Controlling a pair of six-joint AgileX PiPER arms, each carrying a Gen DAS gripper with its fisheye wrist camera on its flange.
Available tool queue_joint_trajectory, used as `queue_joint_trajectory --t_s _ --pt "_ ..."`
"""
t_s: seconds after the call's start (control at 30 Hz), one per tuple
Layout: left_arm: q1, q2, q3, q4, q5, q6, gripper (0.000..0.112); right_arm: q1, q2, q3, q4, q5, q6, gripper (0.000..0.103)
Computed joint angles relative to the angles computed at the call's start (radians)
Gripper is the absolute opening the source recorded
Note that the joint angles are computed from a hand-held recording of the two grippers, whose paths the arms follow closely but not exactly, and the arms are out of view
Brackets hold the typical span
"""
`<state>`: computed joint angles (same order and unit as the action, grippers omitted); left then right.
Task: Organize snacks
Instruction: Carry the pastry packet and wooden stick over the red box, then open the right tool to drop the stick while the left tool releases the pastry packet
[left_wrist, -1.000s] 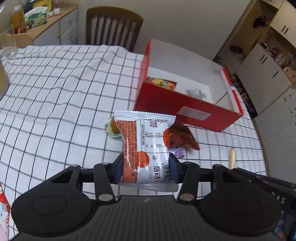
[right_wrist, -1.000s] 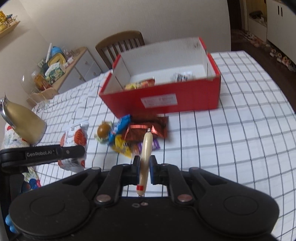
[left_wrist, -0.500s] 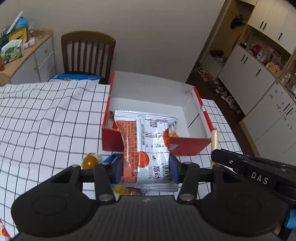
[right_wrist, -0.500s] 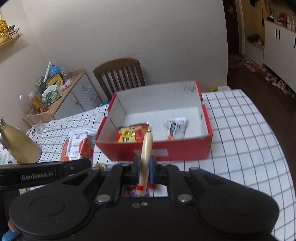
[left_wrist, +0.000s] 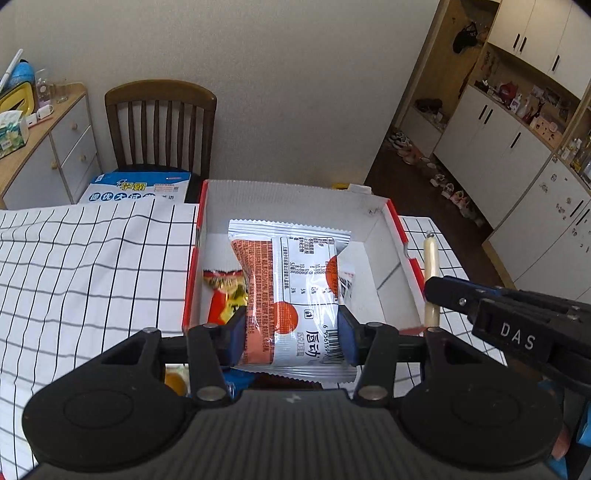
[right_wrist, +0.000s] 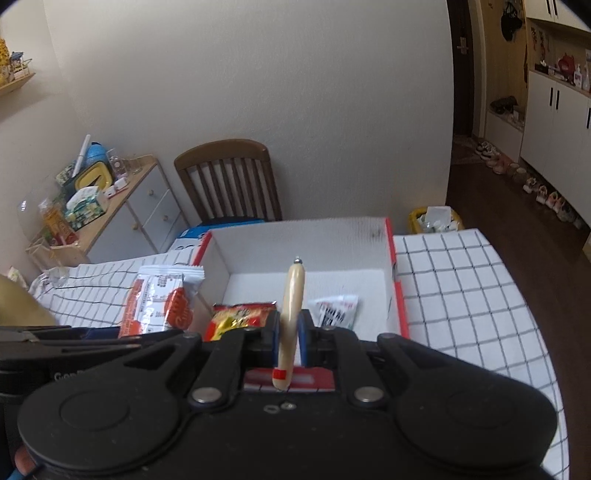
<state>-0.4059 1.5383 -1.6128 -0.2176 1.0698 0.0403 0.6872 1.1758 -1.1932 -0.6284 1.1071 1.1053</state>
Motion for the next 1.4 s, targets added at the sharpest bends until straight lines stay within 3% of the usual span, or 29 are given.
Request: queue_joint_trajectory --t_s 0.6,0.7,1.4 --pt "-0.079 0.306 -0.235 0.139 -0.005 -0.072 0.048 -0.329 0.148 0.05 0.179 -0.19 -0.257 0.008" --pt "-0.088 0.366 -0.291 0.138 0.028 -0.066 0.048 -0.364 0.175 0.062 0.215 -0.218 -0.295 0.008" --pt "-0.124 0.548 -0.429 0.174 0.148 -0.046 0.049 -0.422 0.313 0.014 0.369 -0.204 -0.435 0.009"
